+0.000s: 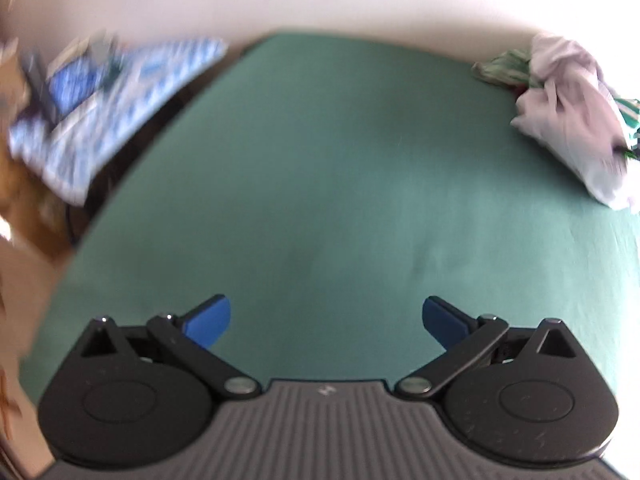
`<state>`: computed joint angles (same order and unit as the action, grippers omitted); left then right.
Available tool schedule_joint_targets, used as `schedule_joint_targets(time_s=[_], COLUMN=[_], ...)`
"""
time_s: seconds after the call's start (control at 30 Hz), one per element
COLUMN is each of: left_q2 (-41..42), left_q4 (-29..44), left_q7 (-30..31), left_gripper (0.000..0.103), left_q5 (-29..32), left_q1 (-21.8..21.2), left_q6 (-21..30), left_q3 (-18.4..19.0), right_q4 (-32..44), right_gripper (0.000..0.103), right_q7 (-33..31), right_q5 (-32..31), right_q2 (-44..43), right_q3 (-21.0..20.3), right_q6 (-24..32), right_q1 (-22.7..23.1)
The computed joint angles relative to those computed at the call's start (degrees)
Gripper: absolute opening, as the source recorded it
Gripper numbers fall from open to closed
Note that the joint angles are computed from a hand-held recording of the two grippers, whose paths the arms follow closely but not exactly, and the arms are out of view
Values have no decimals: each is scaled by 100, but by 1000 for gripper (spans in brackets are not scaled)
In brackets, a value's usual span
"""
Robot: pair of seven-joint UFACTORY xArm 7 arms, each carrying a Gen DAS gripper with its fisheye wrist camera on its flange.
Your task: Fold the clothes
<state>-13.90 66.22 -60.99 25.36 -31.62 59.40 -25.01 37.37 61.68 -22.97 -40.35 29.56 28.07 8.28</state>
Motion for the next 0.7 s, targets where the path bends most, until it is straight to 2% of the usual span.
schedule_joint_targets(time_s=[0.07,0.17,0.2,0.27,0.3,0.33,0.37,0.43,0.53,0.6,0.63,0.67,0.7], left_q2=[251,591,726,1083,1306,1569,1828,2370,3297,4009,4291,4465,4471], left_q4=[260,560,670,946,1138,1374,1603,2114,3087,3894,4221,4414,4387], left_q7=[326,714,864,1316,1554,1783,1912,1979,2026,2137,2210,2280,2234], left_gripper=[102,102,102,102,102,102,102,102,102,102,96,79,83], left_q5=[177,375,377,92,-112,-350,-490,-507,-297,-225,-251,-330,-303], left_q1=[7,-68,-123,-277,-364,-457,-550,-786,-1246,-1587,-1722,-1805,-1896], left_q6=[-263,-717,-827,-1084,-1163,-1226,-1276,-1258,-958,-472,-254,-114,-167], left_q3=[41,99,121,208,251,294,331,401,558,718,789,842,941], right_q4=[-325,-517,-503,-428,-374,-279,-176,-43,-6,-28,-38,-53,-44], right_gripper=[2,0,0,0,0,10,29,52,52,52,52,52,52], right_q7=[-139,-416,-457,-422,-378,-203,31,451,1062,1556,1741,1885,1980], right_q5=[638,1409,1595,1745,1790,1676,1550,1413,1427,1566,1606,1646,1672], right_q2=[-470,-866,-901,-982,-1016,-1130,-1263,-1457,-1681,-1955,-2042,-2132,-2201], right_q3=[-235,-158,-83,128,248,460,679,902,884,919,947,966,975], right_q6=[233,957,1184,1507,1677,1950,2353,2998,3573,3852,3944,4055,4172], right_q1=[988,2260,2527,2740,2812,2661,2456,2126,1776,1719,1692,1698,1714])
